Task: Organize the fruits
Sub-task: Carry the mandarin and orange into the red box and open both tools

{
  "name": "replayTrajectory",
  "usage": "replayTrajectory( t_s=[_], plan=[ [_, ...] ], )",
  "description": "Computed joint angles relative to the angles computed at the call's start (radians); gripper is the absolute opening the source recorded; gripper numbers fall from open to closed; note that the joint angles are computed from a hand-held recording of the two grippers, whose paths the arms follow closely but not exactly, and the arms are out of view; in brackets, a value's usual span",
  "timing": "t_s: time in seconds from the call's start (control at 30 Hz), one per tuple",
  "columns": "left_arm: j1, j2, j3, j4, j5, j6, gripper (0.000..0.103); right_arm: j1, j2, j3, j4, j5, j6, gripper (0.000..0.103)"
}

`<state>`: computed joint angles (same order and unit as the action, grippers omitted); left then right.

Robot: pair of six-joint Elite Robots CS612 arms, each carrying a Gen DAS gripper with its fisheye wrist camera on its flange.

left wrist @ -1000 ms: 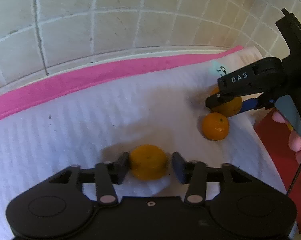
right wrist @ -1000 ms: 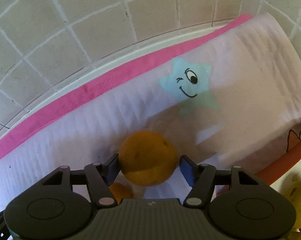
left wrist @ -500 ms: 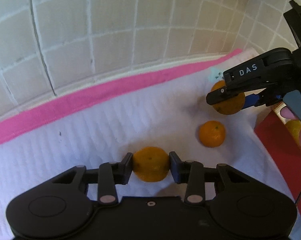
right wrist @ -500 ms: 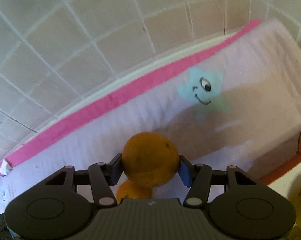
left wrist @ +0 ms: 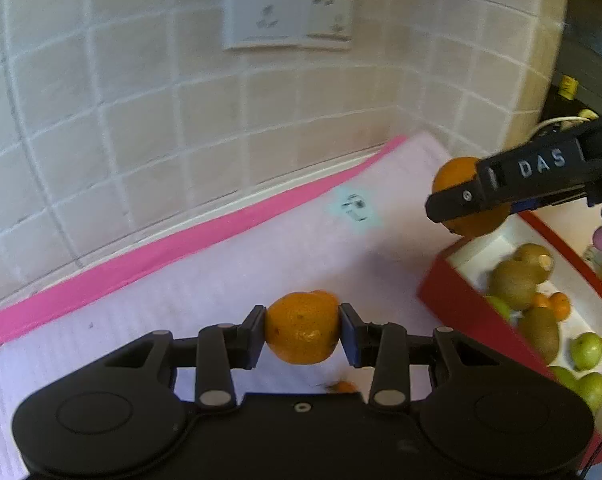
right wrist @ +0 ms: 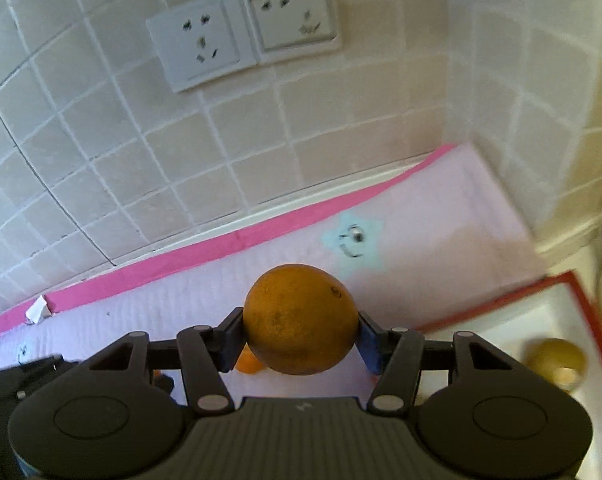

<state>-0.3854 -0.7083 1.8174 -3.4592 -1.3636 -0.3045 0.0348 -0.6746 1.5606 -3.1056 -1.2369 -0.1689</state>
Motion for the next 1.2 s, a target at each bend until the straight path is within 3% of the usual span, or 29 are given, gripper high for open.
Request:
replayTrajectory(
  t_s=[0.37,0.73,0.93,1.2],
  plan=[
    [-0.063,0.020,-0.083,0.017,-0.057,0.077,0.046,-0.111,-0.083,0.157,-0.116,-0.076,-0.017,0.059],
    [-0.107,0.080,-0.217,0.139,-0.168,0.086,0.046,-0.213,-0.092,0.223,-0.095,-0.110,-0.008,0.059],
    [-0.108,0.109,-0.264,0.209,-0.208,0.062,0.046,-0.229,-0.078,0.230,-0.064,-0.106,-0.019,0.059],
    [-0.106,0.126,-0.297,0.256,-0.191,0.042,0.046,-0.218,-0.059,0.207,-0.001,-0.052,-0.070,0.059]
  ],
)
